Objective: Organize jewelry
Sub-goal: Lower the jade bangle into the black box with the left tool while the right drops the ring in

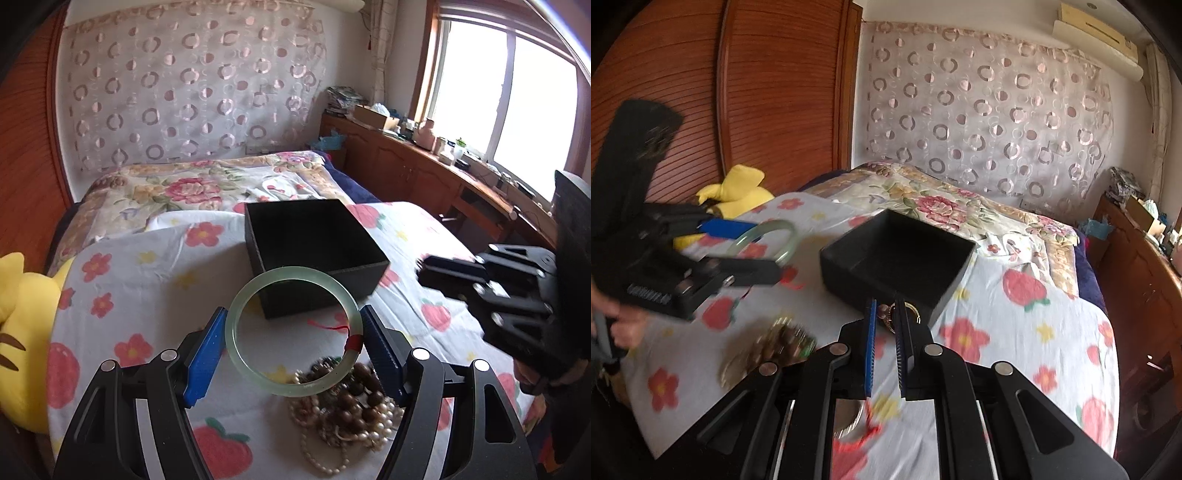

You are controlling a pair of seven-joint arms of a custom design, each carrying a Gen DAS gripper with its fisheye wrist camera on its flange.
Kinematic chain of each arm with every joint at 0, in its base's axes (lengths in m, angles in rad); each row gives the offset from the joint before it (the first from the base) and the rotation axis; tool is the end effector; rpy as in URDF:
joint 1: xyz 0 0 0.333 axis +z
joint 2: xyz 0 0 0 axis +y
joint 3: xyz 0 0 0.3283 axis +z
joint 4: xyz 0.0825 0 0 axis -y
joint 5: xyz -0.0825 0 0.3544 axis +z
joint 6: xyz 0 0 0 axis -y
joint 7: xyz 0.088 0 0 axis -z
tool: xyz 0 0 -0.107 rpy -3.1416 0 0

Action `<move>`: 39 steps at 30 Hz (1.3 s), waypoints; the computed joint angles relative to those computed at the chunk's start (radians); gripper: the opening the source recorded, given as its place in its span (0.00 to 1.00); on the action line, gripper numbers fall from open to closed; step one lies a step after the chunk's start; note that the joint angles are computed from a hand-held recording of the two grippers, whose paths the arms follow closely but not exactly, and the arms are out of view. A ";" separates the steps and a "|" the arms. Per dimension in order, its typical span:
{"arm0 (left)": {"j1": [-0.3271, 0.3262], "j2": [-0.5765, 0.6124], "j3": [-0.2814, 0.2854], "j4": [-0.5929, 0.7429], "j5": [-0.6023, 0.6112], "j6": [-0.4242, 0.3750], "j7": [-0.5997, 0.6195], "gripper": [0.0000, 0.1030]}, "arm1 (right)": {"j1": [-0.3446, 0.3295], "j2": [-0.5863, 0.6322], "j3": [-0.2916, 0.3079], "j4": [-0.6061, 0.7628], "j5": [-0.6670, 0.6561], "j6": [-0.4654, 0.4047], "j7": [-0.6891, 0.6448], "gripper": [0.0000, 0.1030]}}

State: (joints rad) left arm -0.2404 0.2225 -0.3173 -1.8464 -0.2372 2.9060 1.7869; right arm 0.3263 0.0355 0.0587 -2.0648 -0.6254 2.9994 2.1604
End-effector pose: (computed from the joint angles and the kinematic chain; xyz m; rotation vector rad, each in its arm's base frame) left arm 0.5595 -0.3102 0.5358 -1.2984 2.2635 -1.1205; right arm 0.5157 0.2539 0.5410 -1.9177 1.3083 -0.7391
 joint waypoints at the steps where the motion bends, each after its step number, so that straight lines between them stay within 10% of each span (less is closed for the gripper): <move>1: -0.001 0.006 0.004 0.011 0.005 -0.004 -0.006 0.67 | -0.007 0.023 0.008 0.025 0.074 0.000 -0.067 0.11; 11: -0.021 0.087 0.039 0.139 0.088 -0.044 -0.079 0.67 | -0.026 0.170 0.037 0.191 0.497 -0.056 -0.423 0.12; 39: -0.186 0.443 0.135 0.710 0.366 -0.367 -0.275 0.68 | -0.047 -0.028 -0.007 -0.085 0.373 0.064 -0.327 0.15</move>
